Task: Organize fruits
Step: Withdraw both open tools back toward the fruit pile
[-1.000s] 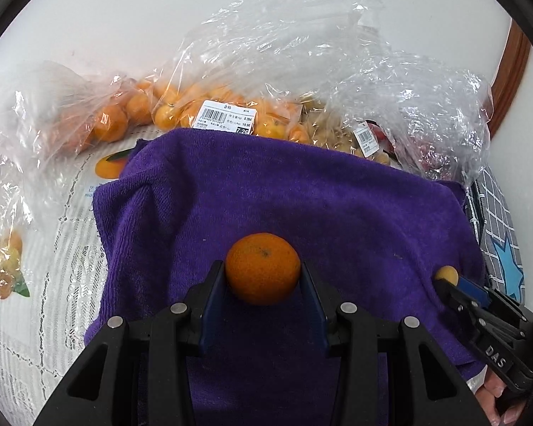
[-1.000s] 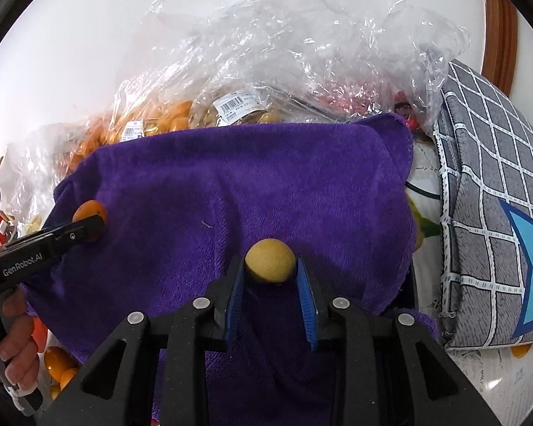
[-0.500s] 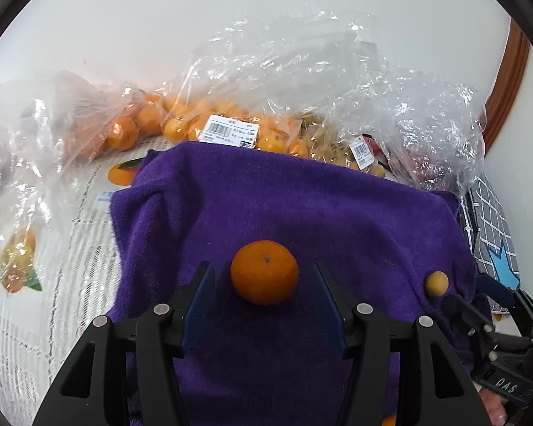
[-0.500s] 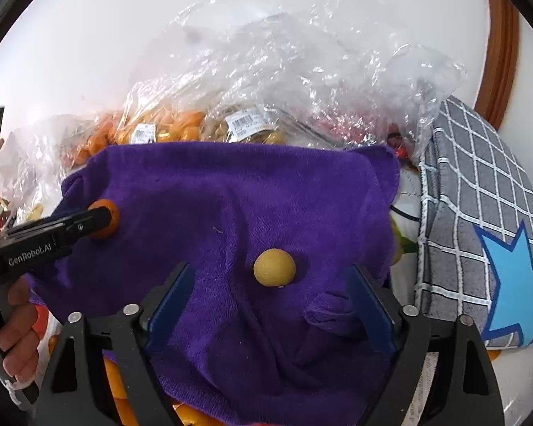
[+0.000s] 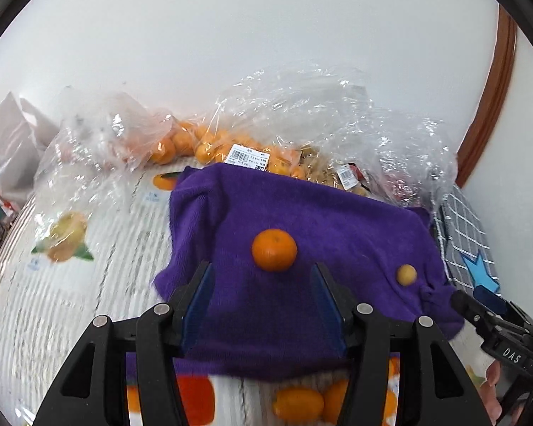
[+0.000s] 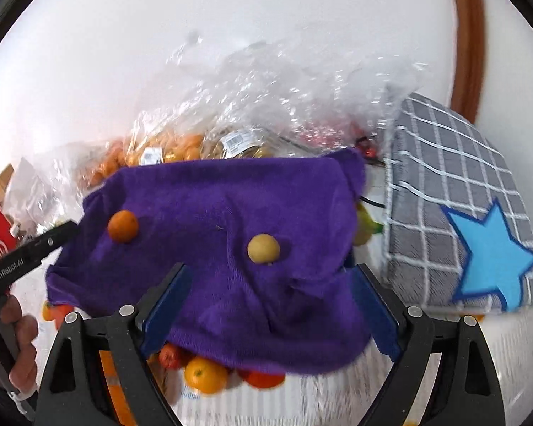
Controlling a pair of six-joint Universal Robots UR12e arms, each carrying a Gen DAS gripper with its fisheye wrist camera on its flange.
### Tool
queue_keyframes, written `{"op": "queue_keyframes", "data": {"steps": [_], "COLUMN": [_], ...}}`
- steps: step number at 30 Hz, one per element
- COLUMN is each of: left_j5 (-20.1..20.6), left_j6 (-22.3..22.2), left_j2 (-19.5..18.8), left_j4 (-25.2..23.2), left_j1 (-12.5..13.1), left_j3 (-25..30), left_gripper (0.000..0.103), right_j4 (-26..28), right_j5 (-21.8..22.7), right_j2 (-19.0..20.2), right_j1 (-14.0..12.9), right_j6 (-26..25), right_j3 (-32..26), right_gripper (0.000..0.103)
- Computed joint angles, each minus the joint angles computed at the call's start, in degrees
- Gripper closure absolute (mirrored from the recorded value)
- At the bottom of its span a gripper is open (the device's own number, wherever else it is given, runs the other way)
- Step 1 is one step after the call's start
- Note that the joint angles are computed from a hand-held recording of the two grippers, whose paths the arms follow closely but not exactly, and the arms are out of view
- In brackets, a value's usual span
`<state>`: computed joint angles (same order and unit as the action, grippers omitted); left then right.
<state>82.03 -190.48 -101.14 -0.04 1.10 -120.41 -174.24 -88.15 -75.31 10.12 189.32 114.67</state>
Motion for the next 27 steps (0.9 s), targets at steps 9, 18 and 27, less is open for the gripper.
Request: {"op": "queue_keyframes", "data": {"steps": [9,18,27], "left_j5": [-4.06,-8.28,-11.32], "left_j6": [2.17,1.94,0.97], "left_j2": [4.50,5.30,4.96], "left_j4": [2.39,4.43,2.82], "left_j1": [1.97,4.94,6.72], "left_j3": [-6.25,-9.75,-10.68], "left_gripper": [0.049,0.049,0.051], "right_j4": [-1.45,-4.28,-0.95], "right_j5": [1.01,-5.84,0.59], "right_j2": [-5.31,-6.93,-4.36], "right_j1": [-0.88,2.67,2.42], "right_j6": [2.60,-1.84,-2.31], "right_j3": [7.16,9.93,8.23], "right_gripper": [0.013,0.021,0.047]}}
